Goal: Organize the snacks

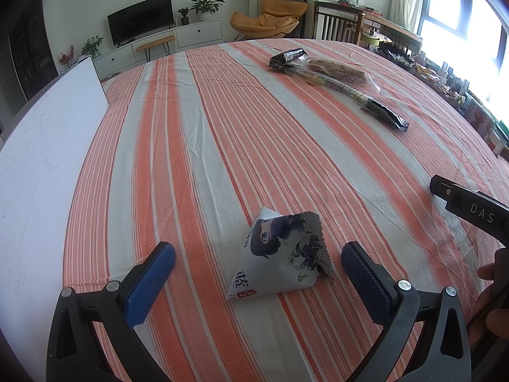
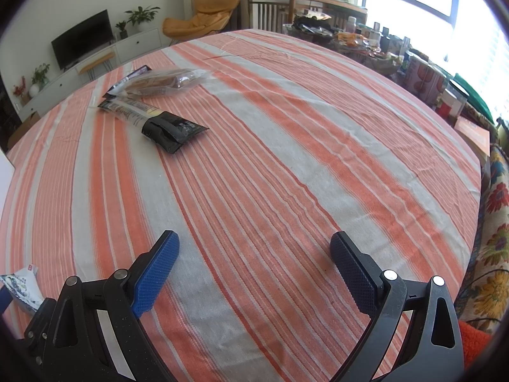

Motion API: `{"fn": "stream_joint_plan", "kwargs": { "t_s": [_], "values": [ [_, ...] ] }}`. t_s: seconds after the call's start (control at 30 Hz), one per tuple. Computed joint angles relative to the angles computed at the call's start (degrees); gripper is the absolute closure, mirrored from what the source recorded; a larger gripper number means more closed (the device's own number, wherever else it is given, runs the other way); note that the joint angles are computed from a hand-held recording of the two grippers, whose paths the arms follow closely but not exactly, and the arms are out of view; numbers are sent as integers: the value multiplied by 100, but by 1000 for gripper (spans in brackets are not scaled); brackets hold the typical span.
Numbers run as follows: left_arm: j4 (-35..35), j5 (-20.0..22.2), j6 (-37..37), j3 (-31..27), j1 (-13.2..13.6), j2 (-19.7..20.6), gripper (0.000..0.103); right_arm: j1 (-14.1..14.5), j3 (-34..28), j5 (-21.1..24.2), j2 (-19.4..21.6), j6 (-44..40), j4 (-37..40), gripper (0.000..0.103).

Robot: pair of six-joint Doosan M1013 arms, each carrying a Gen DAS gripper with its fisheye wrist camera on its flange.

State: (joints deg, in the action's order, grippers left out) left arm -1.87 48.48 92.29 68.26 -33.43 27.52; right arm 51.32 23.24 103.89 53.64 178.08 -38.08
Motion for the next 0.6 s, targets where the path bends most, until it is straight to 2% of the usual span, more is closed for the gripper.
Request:
{"fn": "stream_joint_plan", "kwargs": {
  "t_s": [0.23, 0.3, 0.47, 0.53, 0.6],
  "values": [
    [1, -1, -3, 0, 0, 0, 0, 5, 20, -37, -12, 13, -8, 5],
    [-1, -2, -2, 0, 1, 2, 0, 18, 198, -207, -108, 152, -39, 5],
    [-3, 1, -7, -6, 1, 3, 0, 92, 1484, -1410, -816, 1459, -251, 7],
    [3, 0, -13, -8, 2, 4, 0, 25, 1736, -1787, -992, 1406, -75, 7],
    [6, -1, -18, -8, 1, 4, 0, -89, 1864, -2188, -1128, 1004, 161, 7]
  ]
}}
